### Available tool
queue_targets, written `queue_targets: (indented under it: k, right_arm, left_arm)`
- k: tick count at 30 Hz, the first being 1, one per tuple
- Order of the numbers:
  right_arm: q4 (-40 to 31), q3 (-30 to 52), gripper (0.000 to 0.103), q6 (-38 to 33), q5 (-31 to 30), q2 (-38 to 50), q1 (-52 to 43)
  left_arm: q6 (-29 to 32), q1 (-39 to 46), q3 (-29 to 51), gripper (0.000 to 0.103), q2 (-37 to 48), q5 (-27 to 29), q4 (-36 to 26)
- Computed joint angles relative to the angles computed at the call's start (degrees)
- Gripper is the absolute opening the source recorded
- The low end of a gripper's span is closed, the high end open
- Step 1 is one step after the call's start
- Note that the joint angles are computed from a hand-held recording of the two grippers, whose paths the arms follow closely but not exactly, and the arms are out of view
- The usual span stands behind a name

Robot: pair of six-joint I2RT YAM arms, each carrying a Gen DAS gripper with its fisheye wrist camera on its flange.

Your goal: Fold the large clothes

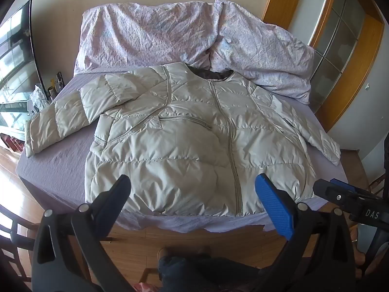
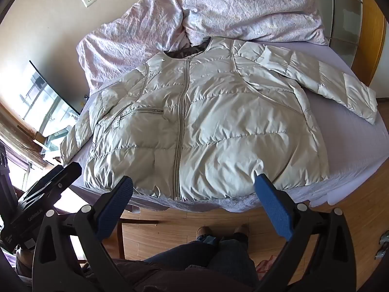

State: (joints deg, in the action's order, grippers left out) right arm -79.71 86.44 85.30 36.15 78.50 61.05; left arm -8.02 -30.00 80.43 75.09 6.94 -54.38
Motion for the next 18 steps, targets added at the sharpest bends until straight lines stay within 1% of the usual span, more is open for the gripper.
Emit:
queue_targets:
  k: [18]
  right_arm:
    - [0.08, -0.1, 0.102, 0.01, -0.08, -0.23, -0.02]
  left_arm:
    - [-0.03, 0.04, 0.17, 0.101, 0.09, 0.05, -0.29]
